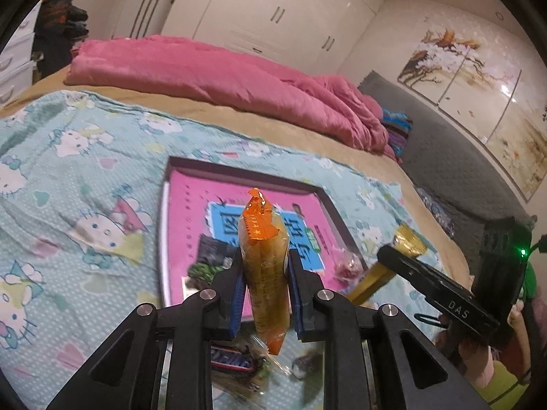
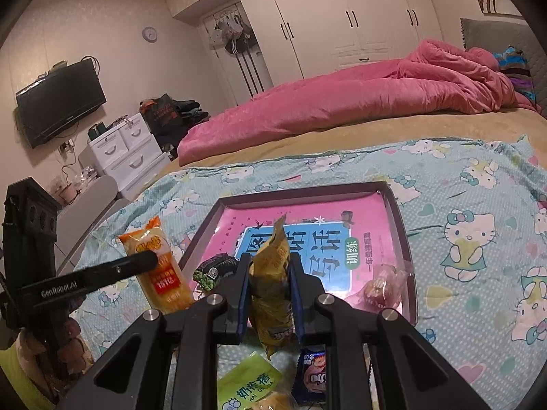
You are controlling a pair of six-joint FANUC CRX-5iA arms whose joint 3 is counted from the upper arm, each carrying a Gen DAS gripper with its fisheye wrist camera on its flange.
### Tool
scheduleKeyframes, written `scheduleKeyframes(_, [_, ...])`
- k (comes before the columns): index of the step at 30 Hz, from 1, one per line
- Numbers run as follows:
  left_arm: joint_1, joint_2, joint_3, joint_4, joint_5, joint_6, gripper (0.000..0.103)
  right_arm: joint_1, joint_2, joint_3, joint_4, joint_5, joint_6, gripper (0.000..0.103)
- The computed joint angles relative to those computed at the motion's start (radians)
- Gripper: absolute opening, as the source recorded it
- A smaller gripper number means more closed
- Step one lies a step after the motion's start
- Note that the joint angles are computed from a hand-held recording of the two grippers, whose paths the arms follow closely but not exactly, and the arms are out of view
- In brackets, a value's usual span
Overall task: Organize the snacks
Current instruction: 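Grasp and lift the orange wafer roll with left gripper while right grasps the yellow bag, then carry the wafer roll over the tray with left tool while right lowers the yellow bag into it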
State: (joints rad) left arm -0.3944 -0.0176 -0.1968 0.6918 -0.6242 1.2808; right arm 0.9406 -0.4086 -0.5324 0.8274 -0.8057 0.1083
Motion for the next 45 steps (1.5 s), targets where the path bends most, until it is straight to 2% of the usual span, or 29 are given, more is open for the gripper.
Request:
scheduleKeyframes(19, [-0.006,0.034,0.020,-0.011,0.056,0.002,0.023,-0.051,0.030,0.010,0.013,0.067,-0.020,0.021])
scheduleKeyframes(22, [-0.015,0.046,0.039,-0.055,0.057,0.016,0.023,-0.059,0.031,0.006,0.006,0.079,-0.019,0.021])
scheduleKeyframes(32, [-0.035,0.073,0.051,-0.078,0.071,0.007,0.023,-0.092,0.036,-0.019,0.033,0.112,-0.077,0.021])
scheduleKeyframes(45, [-0.034,0.117,0.065,-0.047,0.046,-0.026,0.023,-0.101,0.070,-0.012,-0.010,0.089,-0.068,0.021])
